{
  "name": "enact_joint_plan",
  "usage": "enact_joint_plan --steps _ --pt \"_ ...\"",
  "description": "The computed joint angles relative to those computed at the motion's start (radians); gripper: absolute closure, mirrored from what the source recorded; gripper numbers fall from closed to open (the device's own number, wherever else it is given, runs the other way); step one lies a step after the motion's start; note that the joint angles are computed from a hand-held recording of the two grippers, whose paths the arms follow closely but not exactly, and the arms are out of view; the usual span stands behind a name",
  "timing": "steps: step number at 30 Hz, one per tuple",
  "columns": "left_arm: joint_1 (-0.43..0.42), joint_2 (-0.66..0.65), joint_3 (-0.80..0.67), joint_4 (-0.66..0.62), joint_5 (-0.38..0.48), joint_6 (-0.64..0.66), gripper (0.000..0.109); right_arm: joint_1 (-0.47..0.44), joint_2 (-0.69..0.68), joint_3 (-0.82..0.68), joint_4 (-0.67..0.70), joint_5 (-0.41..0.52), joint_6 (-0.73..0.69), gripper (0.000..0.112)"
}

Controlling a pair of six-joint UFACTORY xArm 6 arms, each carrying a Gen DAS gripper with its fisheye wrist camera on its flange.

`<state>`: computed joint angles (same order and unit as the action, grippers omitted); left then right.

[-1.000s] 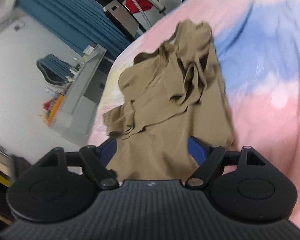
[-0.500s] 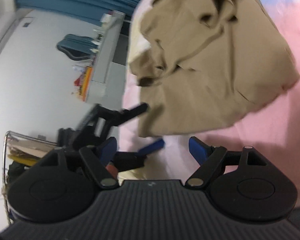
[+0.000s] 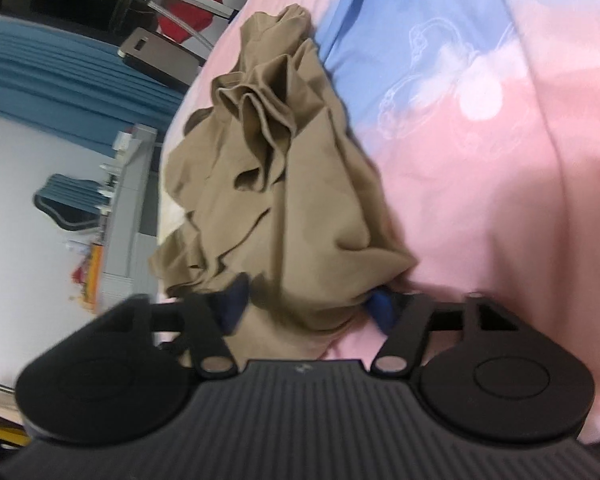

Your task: Fold clothes

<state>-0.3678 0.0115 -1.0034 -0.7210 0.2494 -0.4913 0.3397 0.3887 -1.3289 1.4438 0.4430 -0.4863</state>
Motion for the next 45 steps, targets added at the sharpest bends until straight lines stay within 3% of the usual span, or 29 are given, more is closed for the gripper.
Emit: enact_joint_plan --steps 1,4,11,17,23,27,30,33,37,41,45 --pt "0.000 -0.004 0.003 -0.013 -0.011 0.020 0.086 0.002 -0.001 -0.001 -0.006 -0.010 -0.004 0.079" --pt "-0.005 -0.016 0.011 -0.010 -0.050 0.039 0.094 0.008 -0.006 -0.003 0.022 -0.033 -0.055 0.093" --pt "-0.003 -0.090 -0.022 -0.075 -0.074 0.185 0.098 0.001 -0.067 -0.031 0.251 -0.077 -0.290 0.097" --pt "-0.011 -0.183 -0.032 0.270 -0.054 -0.086 0.098 0.001 -0.197 0.005 0.273 -0.107 -0.305 0.097" --pt "-0.064 -0.386 0.173 0.537 -0.039 -0.350 0.099 0.010 -0.379 0.218 0.297 -0.107 -0.325 0.097" --pt "-0.115 -0.546 0.355 0.609 -0.053 -0.516 0.099 0.024 -0.500 0.393 0.311 -0.105 -0.295 0.097" --pt "-0.126 -0.585 0.405 0.652 -0.095 -0.592 0.099 0.003 -0.537 0.441 0.387 -0.051 -0.296 0.097" --pt "-0.118 -0.550 0.371 0.559 -0.111 -0.524 0.099 -0.003 -0.510 0.398 0.417 -0.049 -0.279 0.097" --pt "-0.076 -0.406 0.211 0.410 -0.083 -0.376 0.098 -0.007 -0.415 0.272 0.384 -0.067 -0.196 0.097" --pt "-0.013 -0.149 -0.058 0.225 -0.019 -0.229 0.098 -0.022 -0.236 0.061 0.246 -0.085 -0.012 0.097" --pt "0.048 0.104 -0.339 0.198 0.076 -0.179 0.097 -0.044 -0.005 -0.200 0.000 -0.093 0.275 0.097"
